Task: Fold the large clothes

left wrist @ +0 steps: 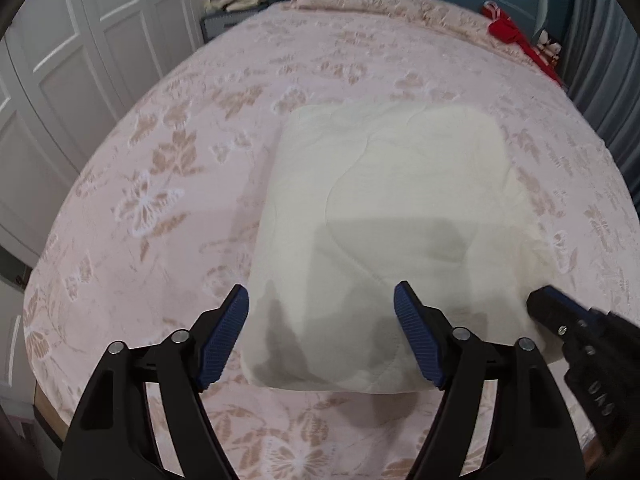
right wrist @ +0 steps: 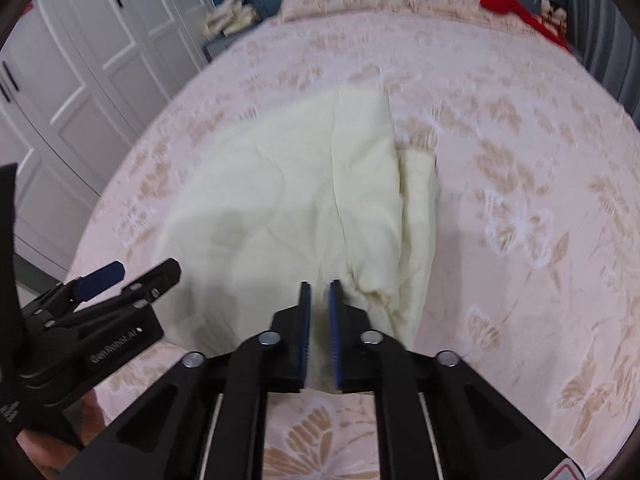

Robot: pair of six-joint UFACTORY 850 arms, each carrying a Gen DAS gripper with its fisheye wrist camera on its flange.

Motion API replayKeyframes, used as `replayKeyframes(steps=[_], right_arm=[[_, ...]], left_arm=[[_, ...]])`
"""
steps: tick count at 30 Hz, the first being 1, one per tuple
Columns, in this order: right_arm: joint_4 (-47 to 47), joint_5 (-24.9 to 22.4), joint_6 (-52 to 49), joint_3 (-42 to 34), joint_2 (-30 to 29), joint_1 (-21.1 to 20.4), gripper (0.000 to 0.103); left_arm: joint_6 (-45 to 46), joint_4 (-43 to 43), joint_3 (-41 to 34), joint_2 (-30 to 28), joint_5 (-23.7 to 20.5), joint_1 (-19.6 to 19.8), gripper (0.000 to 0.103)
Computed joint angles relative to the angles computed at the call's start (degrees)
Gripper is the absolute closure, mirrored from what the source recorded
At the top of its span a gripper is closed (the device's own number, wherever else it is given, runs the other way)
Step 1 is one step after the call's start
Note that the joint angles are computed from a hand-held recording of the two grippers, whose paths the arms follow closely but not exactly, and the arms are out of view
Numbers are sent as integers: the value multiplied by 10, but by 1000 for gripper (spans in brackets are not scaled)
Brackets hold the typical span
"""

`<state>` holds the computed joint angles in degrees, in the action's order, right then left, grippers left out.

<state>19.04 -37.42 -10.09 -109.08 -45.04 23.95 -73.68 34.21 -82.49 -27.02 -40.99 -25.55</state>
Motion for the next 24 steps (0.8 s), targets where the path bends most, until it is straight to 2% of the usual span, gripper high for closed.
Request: replayKeyframes(steps=[4, 9, 24], right_arm=[[-15, -14, 17, -8, -23, 0, 103], [-29, -20, 27, -19, -44, 4, 103], [-25, -12, 29, -32, -68, 7, 103]], left_arm=[[5, -15, 4, -12, 10, 2, 32], [-2, 1, -3, -31, -3, -5, 31], [-53, 52, -6, -58, -10, -11, 26]])
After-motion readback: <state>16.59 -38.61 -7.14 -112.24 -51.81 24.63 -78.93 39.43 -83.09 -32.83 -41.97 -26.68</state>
